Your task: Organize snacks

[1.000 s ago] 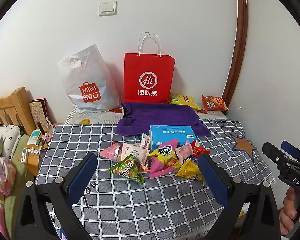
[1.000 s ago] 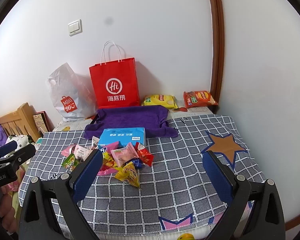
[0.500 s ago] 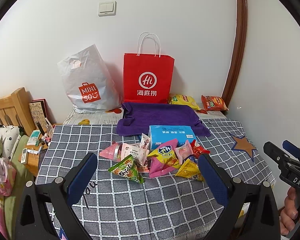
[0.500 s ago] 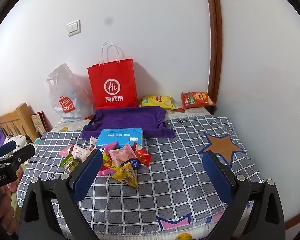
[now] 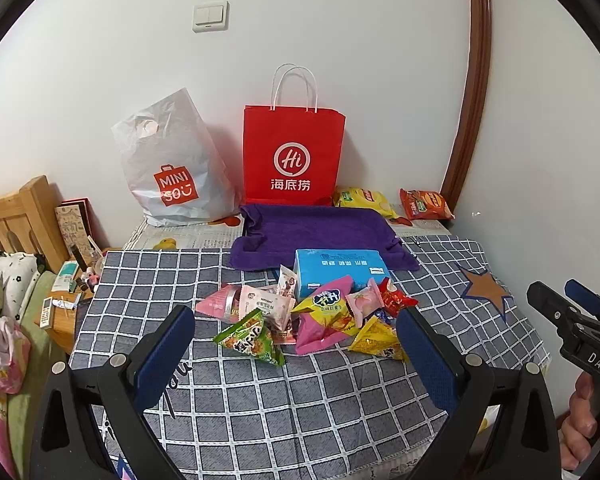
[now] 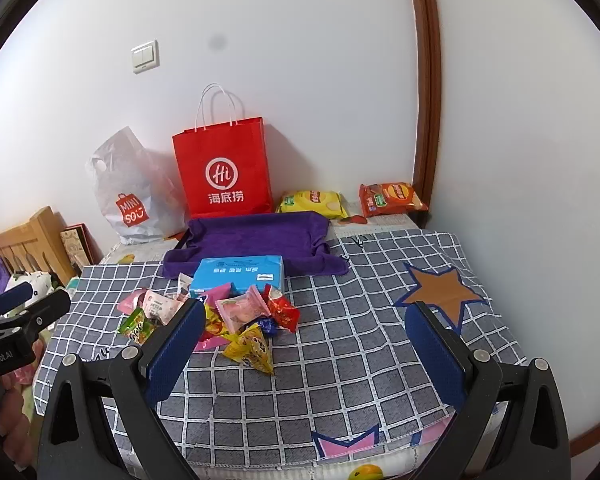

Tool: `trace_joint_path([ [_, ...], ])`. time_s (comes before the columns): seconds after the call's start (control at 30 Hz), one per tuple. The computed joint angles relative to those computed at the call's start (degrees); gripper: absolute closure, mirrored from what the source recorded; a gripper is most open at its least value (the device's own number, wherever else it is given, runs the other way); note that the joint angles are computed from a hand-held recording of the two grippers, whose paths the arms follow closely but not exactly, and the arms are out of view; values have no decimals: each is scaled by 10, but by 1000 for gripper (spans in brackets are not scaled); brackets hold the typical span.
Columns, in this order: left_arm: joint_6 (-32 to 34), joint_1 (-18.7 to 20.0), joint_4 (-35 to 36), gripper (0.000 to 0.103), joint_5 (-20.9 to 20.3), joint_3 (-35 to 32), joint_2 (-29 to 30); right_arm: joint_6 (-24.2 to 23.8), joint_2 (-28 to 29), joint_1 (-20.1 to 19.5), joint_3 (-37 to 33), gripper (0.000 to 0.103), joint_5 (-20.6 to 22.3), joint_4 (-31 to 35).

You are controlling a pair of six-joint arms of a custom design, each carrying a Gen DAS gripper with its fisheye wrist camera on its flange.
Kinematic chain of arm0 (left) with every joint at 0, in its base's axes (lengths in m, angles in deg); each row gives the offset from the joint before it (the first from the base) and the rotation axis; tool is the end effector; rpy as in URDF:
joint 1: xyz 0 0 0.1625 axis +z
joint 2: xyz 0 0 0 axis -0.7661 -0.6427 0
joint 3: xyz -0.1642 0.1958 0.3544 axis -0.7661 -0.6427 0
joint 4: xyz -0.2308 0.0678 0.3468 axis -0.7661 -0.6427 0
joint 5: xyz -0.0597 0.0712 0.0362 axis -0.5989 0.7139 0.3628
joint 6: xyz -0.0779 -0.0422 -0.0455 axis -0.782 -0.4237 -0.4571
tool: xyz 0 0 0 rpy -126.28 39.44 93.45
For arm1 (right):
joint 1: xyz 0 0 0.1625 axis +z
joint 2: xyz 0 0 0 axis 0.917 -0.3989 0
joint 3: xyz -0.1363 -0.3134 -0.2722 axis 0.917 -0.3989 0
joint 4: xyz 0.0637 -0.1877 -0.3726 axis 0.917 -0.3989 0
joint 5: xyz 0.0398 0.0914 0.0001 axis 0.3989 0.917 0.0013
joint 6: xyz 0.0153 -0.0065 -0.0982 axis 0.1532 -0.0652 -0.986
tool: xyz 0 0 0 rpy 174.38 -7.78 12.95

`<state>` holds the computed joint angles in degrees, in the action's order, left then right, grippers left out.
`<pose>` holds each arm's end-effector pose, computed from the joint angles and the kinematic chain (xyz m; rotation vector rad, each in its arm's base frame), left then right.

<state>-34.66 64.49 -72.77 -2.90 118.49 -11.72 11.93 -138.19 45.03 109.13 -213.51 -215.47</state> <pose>-0.4666 -0.3451 0.1958 0.5541 2.2606 -1.0547 0.1871 -0.2966 0.3974 0.3278 -2.1036 1.2833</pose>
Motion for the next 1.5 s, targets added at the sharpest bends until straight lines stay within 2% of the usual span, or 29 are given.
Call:
trace_joint_path([
  [0.5,22,15,-24,2,-4,-1,14,-11,6,-7,3,3,7,-13],
  [0.6,25,23,-31,2,-3,1,17,-8,9,-15,0,3,13,2],
  [0.83,46,67,-65,2,-25,4,31,-24,40,-56,-4,3,21,-16],
  [0.93,47,85,-68,3,-36,5,36,-40,55,-88,-3,4,51,-22],
  [1.1,26,120,-53,3,-42,7,42,-32,74,-136,-12,17,104,-6],
  [1.17,20,129,-50,3,-41,10,42,-35,91,-150,-18,17,116,-16],
  [1.43,66,169,-91,3,-74,10,61,-34,141,-197,-61,25,150,14],
  [1.5,78,176,-101,4,-78,6,72,-35,148,-207,-68,31,163,20],
])
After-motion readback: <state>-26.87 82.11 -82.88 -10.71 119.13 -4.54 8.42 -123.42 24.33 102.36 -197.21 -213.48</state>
